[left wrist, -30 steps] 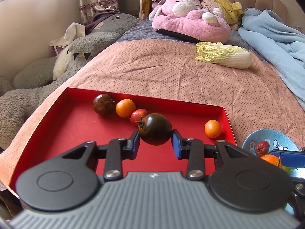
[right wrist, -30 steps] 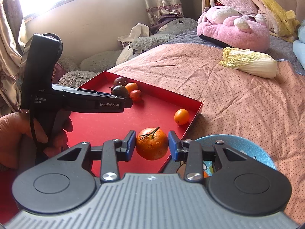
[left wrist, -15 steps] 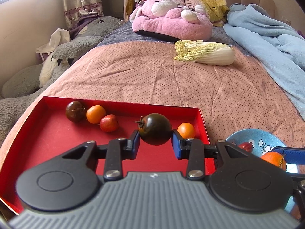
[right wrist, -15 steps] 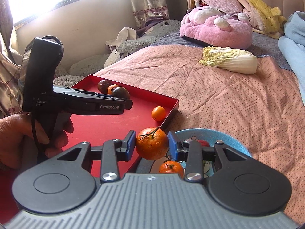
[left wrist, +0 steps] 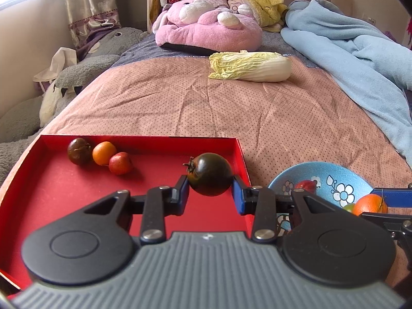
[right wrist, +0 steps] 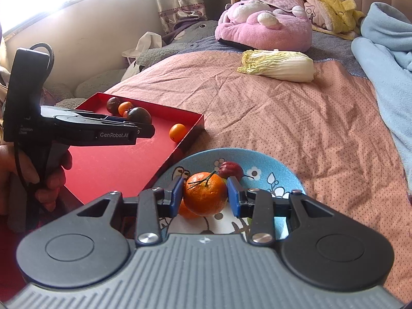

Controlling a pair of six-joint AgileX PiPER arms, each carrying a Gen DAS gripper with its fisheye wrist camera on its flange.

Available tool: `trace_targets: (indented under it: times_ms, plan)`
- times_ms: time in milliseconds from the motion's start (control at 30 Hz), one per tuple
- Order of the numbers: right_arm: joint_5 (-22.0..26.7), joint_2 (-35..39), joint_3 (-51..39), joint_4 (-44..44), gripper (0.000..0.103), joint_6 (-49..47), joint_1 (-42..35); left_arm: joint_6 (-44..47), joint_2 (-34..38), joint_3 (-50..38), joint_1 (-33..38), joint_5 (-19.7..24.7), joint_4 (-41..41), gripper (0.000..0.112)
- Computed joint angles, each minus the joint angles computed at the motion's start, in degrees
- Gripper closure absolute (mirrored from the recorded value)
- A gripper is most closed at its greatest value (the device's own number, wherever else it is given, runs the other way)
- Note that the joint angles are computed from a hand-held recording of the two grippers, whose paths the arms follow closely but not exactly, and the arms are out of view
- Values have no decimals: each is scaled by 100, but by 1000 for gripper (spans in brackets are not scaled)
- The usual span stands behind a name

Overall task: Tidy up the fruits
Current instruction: 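Carry the tangerine and dark tomato in both grippers over the blue plate, then lower the dark tomato onto the plate and open the left gripper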

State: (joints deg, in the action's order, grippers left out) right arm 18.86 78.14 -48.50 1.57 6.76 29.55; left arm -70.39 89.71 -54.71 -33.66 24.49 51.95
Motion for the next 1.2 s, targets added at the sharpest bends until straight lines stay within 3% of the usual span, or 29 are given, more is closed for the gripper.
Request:
trace_targets:
  times_ms: [400, 1200]
  plan:
    - [95, -390, 415, 26, 60, -198, -439, -367, 105, 74, -687, -159, 341, 73]
    - [38, -283, 558, 343, 60, -548, -547, -10, 150, 82, -716, -368, 119, 73]
